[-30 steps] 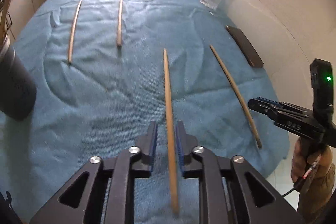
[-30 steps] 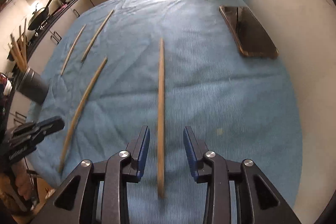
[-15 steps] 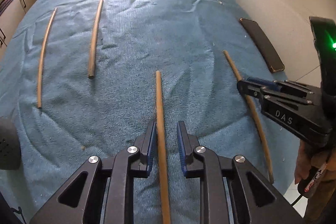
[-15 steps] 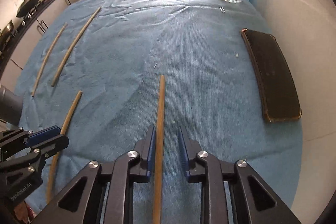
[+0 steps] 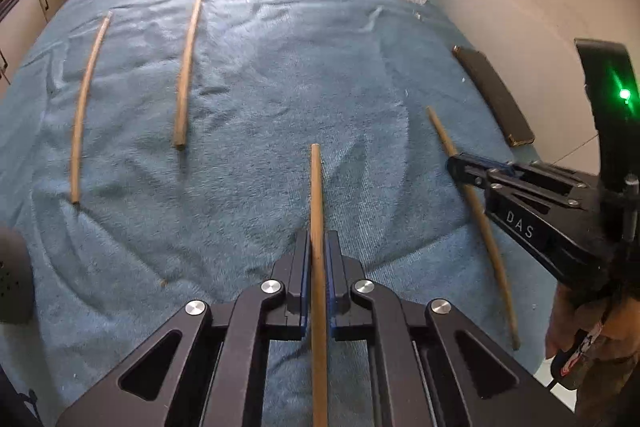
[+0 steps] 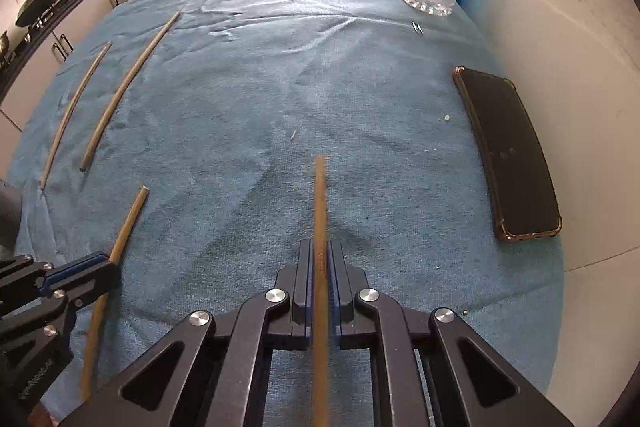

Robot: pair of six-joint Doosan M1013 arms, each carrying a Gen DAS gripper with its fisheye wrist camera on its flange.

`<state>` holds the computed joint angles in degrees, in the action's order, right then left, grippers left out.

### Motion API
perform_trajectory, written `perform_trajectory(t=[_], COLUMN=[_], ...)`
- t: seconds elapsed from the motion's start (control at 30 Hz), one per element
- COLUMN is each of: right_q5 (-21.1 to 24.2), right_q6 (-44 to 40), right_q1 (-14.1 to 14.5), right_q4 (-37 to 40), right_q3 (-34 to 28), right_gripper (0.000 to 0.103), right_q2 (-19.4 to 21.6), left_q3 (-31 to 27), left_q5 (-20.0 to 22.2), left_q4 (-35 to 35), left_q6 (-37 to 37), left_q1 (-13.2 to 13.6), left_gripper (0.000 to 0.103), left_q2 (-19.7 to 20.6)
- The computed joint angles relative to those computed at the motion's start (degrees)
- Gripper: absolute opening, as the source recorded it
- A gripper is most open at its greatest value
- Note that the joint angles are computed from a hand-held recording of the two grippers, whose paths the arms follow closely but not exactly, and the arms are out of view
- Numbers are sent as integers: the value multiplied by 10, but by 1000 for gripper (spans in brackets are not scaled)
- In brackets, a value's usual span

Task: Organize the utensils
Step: 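Close the left tool on a chopstick while the right tool grasps another, then lift both chopsticks upright and carry them over the black cup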

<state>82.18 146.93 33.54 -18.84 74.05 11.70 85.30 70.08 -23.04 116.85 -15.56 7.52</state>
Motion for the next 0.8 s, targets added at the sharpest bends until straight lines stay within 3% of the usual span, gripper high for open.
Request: perform_trajectory(t=[0.2, 0.57, 0.8], right_q5=[-101, -158, -187], right_q6=[67, 151, 165], right_q1=[17, 99, 131], right_q4=[-24, -157, -213], right_q3=[38, 34, 2], right_gripper=[7, 7, 7], right_q2=[-42, -60, -46], left_q3=[22, 67, 65], left_q5=[-17, -46, -27], left_q4=[-80, -210, -291], left_q6=[61, 158, 176], left_q1=[43, 116, 188], left_gripper=[6, 6, 6], left_q2=[-42, -106, -120])
